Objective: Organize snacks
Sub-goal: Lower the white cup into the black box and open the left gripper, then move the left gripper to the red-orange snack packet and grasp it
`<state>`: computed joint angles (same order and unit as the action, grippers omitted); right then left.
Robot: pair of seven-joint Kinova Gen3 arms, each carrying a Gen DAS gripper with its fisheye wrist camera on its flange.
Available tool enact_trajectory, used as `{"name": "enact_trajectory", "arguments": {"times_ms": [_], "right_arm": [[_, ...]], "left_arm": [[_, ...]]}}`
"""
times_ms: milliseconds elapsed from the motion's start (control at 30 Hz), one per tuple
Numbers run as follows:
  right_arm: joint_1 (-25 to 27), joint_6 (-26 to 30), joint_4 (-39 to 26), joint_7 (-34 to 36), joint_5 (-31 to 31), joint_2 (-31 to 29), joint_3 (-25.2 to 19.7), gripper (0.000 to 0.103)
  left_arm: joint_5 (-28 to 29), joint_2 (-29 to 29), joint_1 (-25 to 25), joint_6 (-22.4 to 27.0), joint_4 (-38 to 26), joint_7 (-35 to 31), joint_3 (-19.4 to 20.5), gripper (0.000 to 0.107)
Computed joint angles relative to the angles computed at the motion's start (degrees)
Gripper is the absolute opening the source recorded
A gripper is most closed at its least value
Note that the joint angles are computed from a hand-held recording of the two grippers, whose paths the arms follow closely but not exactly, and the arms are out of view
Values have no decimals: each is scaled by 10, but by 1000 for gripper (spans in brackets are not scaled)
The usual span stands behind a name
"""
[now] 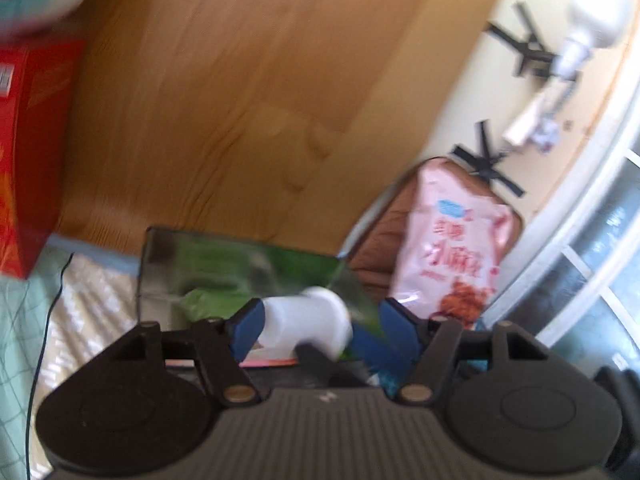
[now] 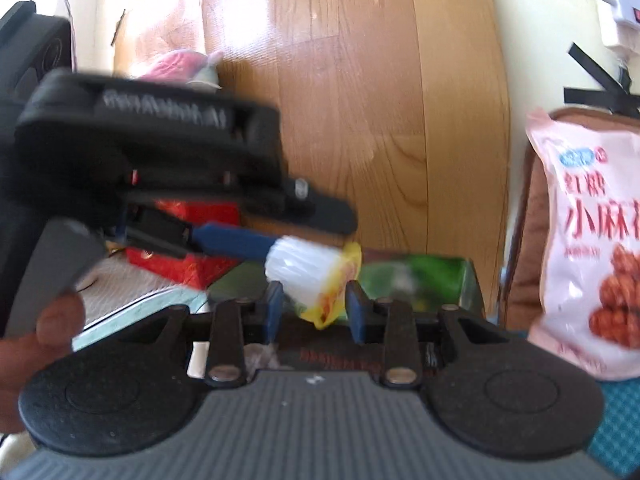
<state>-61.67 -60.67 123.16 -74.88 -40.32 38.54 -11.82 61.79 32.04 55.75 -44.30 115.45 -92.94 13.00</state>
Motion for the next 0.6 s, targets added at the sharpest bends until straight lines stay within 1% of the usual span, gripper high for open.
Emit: {"name": "enact_trajectory", "arguments": {"times_ms": [33,67,100,133,167,200,233,267,300,333,367,400,433,467,533,600], "right_arm": [[1,2,-5,1,-5,1,-1,38],[10,-3,-1,-7,0,0,-12,38],[19,-14,10,-24,14,-1,-23,38],[19,-20,22,-41,26,-4,-23,38],[10,-17,31,-52,29,-9,-16,38],[8,-11,39,-59,30,-14,-17,38],[6,0,49,-74,40,-21,-15,38],[15,14,58,-93,59,-27,-20,39],[33,23,71,-112,82,-31,-36,40],[52,32,84,-136,106,-35,-52,43],[60,39,95,-159,126,-37,-58,44],[59,46,104,-182,139,-38,-56,44],[65,51,113,-206,152,-38,-62,44],[67,56,119,-229,164,-37,-62,44],[72,70,125,-271,181,-35,-62,44],[81,101,119,-306,196,-34,-62,44]], "left_arm": [[-6,1,-7,5,5,15,2,65],[-14,3,-8,2,14,32,3,65],[-24,4,-7,-5,24,50,4,65],[-37,4,-5,-14,37,71,5,64],[-41,5,4,-32,49,84,4,65],[-36,3,24,-47,59,91,-6,65],[-28,0,39,-61,69,95,-10,69],[-29,-5,44,-67,79,109,-6,70],[-40,-8,40,-82,97,132,9,70],[-45,-9,41,-99,114,156,21,70],[-44,-9,50,-110,128,179,23,70],[-35,-9,66,-112,137,199,19,70],[-31,-8,72,-112,146,219,22,70],[-31,-2,69,-118,156,242,37,70],[-40,17,42,-144,175,289,89,70],[-50,37,30,-166,191,336,121,70]]}}
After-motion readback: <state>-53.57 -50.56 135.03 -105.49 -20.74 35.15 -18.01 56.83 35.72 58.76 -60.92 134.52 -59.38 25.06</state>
